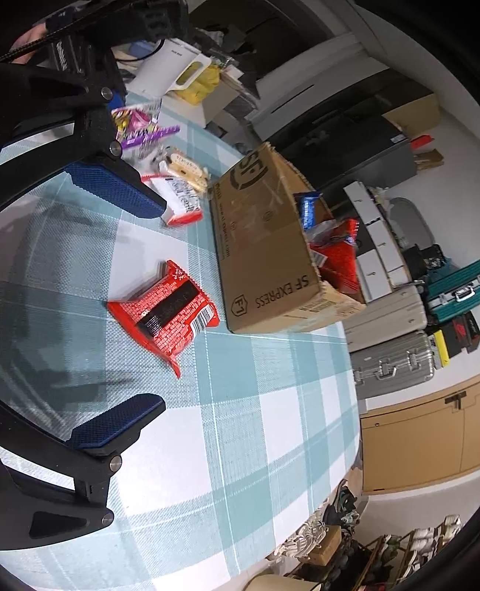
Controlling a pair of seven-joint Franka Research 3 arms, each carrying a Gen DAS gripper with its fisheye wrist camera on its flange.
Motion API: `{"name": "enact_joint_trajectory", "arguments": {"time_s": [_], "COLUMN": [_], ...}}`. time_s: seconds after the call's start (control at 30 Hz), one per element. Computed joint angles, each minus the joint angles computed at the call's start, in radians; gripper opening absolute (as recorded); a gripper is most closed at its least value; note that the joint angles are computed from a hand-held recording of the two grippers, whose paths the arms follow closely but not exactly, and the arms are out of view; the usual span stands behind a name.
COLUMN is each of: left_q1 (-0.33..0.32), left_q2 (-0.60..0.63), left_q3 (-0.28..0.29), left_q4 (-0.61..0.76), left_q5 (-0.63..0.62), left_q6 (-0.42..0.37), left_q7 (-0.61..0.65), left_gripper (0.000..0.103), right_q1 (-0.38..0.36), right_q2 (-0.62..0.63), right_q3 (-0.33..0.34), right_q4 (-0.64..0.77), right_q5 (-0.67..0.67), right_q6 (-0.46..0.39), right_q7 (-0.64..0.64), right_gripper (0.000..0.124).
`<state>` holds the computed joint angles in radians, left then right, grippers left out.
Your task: Organize snacks
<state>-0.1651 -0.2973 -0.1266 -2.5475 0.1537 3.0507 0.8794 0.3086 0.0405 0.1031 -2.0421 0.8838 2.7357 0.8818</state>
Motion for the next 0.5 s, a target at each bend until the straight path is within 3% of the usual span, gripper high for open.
{"name": "enact_joint_trajectory", "arguments": {"time_s": [0.5], "left_q1": [0.027], "left_q2": [-0.065], "left_q3": [0.017], "left_q4": [-0.058], "left_q5": [-0.005], "left_q6": [0.008], "left_q7": [-0.018], "left_gripper": [0.043], "right_q1": [0.016], "right_q2": [0.148], "right_q3": [0.003], "right_q4": [0.145], "right_q5": [-0.331], "right_q6": [-0.03], "right_q7": [0.257], "right_gripper": [0.097]}}
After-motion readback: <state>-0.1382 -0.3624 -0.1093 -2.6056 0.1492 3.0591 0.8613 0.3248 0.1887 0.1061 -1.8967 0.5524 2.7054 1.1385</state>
